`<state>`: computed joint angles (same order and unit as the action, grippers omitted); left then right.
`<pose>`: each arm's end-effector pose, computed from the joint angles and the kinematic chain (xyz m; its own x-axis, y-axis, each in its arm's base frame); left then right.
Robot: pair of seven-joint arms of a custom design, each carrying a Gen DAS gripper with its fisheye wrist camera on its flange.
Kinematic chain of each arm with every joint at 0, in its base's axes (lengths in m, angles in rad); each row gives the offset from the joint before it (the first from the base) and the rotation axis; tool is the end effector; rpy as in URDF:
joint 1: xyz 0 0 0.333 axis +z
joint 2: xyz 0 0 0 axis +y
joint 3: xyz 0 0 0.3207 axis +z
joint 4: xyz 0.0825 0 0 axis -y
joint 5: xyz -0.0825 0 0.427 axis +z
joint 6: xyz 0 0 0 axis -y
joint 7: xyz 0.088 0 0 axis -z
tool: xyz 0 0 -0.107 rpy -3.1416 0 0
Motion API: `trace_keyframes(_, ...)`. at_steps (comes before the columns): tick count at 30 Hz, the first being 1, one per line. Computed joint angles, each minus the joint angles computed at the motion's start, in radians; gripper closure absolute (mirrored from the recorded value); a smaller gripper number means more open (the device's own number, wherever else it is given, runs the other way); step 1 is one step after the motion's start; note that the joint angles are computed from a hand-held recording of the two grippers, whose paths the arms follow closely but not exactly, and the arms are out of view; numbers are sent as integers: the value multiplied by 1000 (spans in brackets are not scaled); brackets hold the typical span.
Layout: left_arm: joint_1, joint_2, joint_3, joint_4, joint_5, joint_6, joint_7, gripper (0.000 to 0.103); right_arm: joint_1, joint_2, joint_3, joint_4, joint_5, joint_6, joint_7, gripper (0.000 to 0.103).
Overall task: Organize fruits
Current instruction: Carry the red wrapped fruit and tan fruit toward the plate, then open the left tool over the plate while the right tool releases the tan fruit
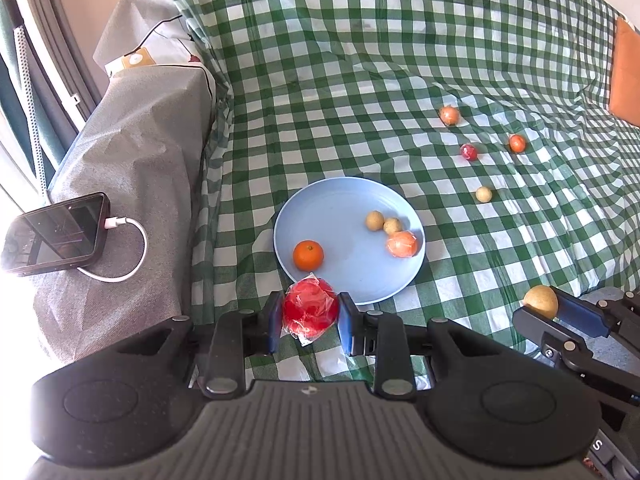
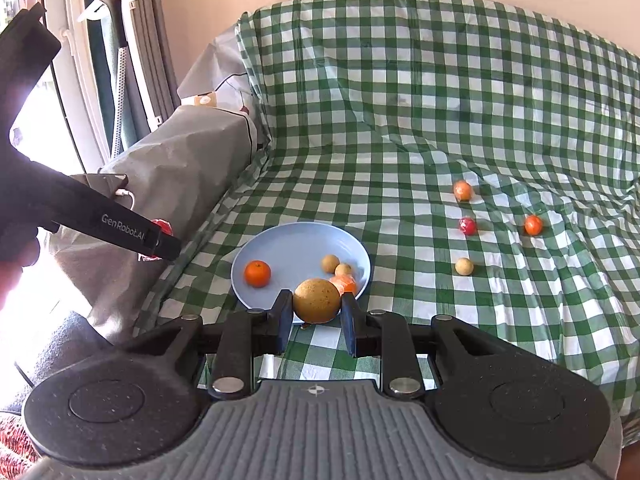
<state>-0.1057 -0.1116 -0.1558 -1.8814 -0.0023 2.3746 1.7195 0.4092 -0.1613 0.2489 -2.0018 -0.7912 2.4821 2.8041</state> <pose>0.5927 -0.1632 0.6185 -0.3719 -0.9230 -0.0989 -0.7466 0.3607 -0.5589 0.4671 0.3752 0.5911 -0.0360 -0.9952 -0.0909 -0.6107 0.0939 -0.7863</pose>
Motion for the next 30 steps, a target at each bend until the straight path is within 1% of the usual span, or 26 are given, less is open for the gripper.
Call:
trace_keyframes(8, 1, 69, -3, 65, 19, -29, -23, 72, 4, 48, -22, 36, 35, 3, -41, 76)
trace_keyframes(13, -3, 140, -7, 130, 63, -44, -74, 71, 8, 96, -44, 74, 46, 17, -81, 76)
trace_keyframes(19, -14, 260, -2, 242, 122, -70, -133, 72, 21, 198, -86, 154, 100, 35, -170, 76)
trace_keyframes(25, -33, 397, 0, 363, 159, -94, -111, 72, 45, 321, -137, 260, 147, 41, -273, 76)
trace_keyframes(30, -62, 524, 12, 486, 195, -129, -103, 72, 59, 427, -173, 350, 222, 6, -364, 76)
